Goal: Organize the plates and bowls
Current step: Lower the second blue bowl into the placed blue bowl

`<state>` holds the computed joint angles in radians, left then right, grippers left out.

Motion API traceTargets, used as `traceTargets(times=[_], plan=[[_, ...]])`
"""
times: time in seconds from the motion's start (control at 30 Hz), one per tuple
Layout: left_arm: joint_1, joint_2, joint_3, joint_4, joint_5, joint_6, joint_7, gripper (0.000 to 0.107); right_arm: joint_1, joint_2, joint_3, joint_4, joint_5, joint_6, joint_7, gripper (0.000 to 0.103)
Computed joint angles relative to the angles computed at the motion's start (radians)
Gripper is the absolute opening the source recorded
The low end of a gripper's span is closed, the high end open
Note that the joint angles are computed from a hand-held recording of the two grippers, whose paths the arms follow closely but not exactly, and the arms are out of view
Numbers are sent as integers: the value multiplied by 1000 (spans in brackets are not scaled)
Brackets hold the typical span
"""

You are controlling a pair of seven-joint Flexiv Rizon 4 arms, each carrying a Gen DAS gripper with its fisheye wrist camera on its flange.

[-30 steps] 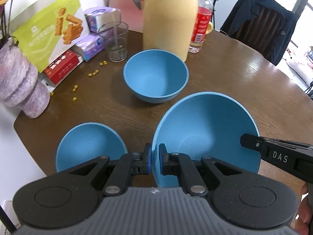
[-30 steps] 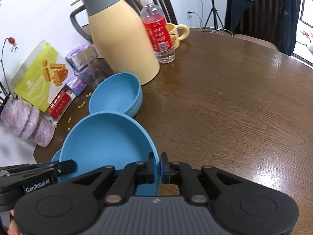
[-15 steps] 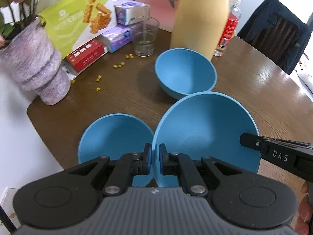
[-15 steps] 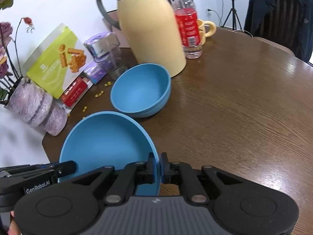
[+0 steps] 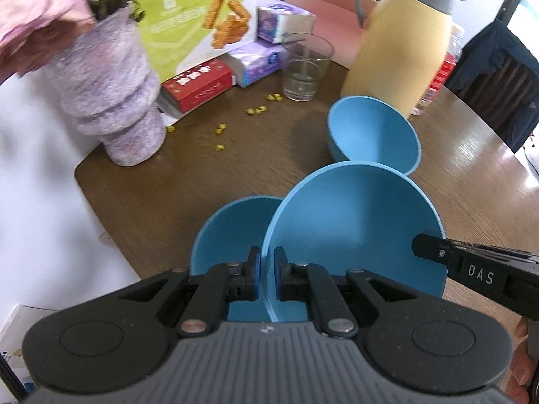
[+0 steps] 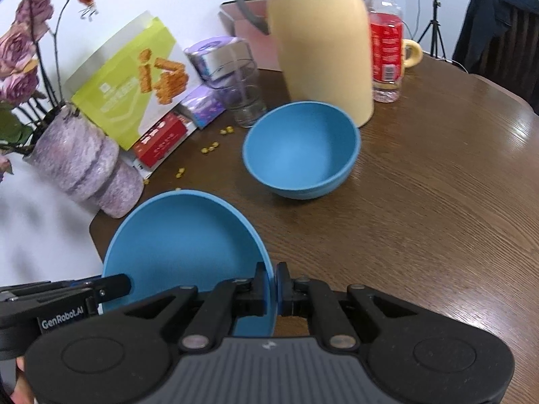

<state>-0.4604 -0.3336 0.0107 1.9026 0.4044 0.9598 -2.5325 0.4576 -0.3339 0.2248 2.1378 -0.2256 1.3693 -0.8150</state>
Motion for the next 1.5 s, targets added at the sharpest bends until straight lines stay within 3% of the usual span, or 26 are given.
traceTargets(times=[0.4, 0.7, 1.5], plan=[[64, 50, 13, 107, -23, 59, 20, 8, 54, -70, 7, -87, -17, -50, 12, 5], [104, 19, 12, 135, -68, 115, 96, 8, 92, -115, -17, -130, -47, -86, 42, 5], [75, -65, 64, 143, -96, 198, 201, 9, 176, -170, -104, -133, -223, -111, 178, 5]])
